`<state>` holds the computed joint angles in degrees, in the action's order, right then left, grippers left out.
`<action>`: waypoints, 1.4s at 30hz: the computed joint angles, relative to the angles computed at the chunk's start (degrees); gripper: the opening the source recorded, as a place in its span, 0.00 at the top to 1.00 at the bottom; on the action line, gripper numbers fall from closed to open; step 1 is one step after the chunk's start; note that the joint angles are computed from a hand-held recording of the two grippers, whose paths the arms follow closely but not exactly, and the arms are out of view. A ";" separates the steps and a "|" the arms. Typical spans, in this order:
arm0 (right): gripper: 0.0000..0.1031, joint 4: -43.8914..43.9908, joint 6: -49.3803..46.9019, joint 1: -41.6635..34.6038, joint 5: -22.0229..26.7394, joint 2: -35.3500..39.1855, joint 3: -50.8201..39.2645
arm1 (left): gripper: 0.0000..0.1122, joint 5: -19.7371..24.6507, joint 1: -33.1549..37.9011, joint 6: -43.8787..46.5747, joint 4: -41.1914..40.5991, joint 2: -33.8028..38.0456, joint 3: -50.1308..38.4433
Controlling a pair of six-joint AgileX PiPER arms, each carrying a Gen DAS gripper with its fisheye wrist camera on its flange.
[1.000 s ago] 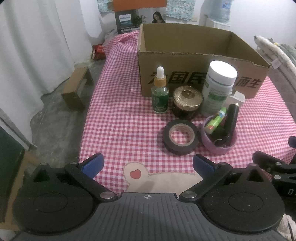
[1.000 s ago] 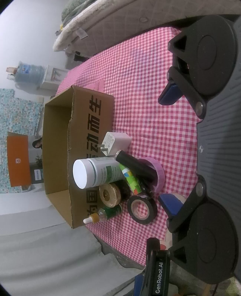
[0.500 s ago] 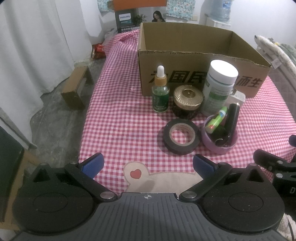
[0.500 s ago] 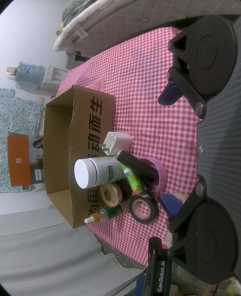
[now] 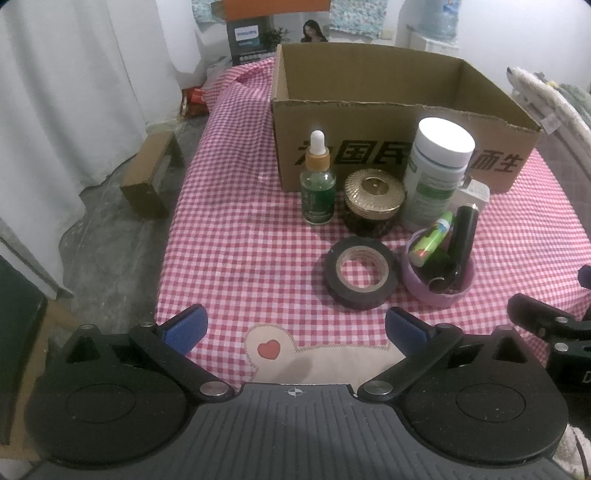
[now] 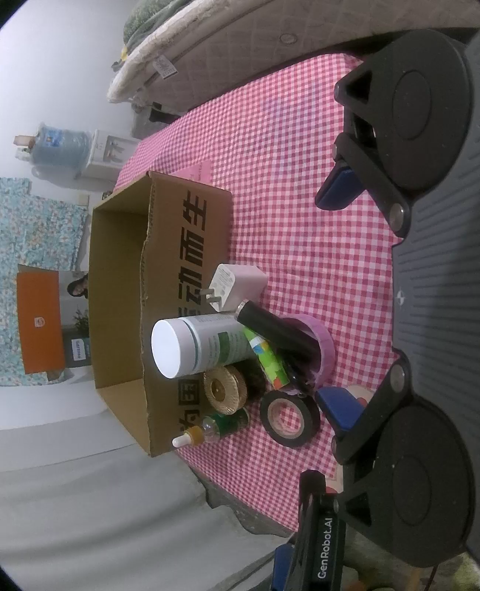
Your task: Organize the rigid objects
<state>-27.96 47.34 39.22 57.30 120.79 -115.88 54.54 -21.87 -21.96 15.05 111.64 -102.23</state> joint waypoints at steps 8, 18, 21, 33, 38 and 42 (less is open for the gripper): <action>0.00 0.34 0.27 -0.64 -0.68 -0.24 0.77 | 0.08 1.04 -0.06 1.03 -0.49 1.72 -2.20; 0.00 1.56 0.29 -1.78 -1.23 0.79 0.46 | 0.08 3.38 0.14 3.28 -1.69 5.30 -7.09; 0.00 1.89 1.04 -2.43 -2.99 0.31 1.89 | 0.08 1.13 0.13 4.85 -2.06 5.00 -6.29; 0.00 13.13 -1.47 -10.99 -23.77 -6.86 16.11 | 0.12 -11.38 1.87 29.69 -21.31 3.05 -2.51; 0.14 32.09 -15.26 -15.44 -29.49 -4.35 15.44 | 0.33 -8.66 1.63 37.19 -27.02 6.99 -7.91; 0.30 44.49 -24.16 -17.67 -29.19 0.13 11.64 | 0.47 -6.07 1.10 40.82 -29.02 9.68 -12.26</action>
<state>16.53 23.18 21.55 28.11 120.91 -104.23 48.47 -20.77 18.86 -13.97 121.32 -114.49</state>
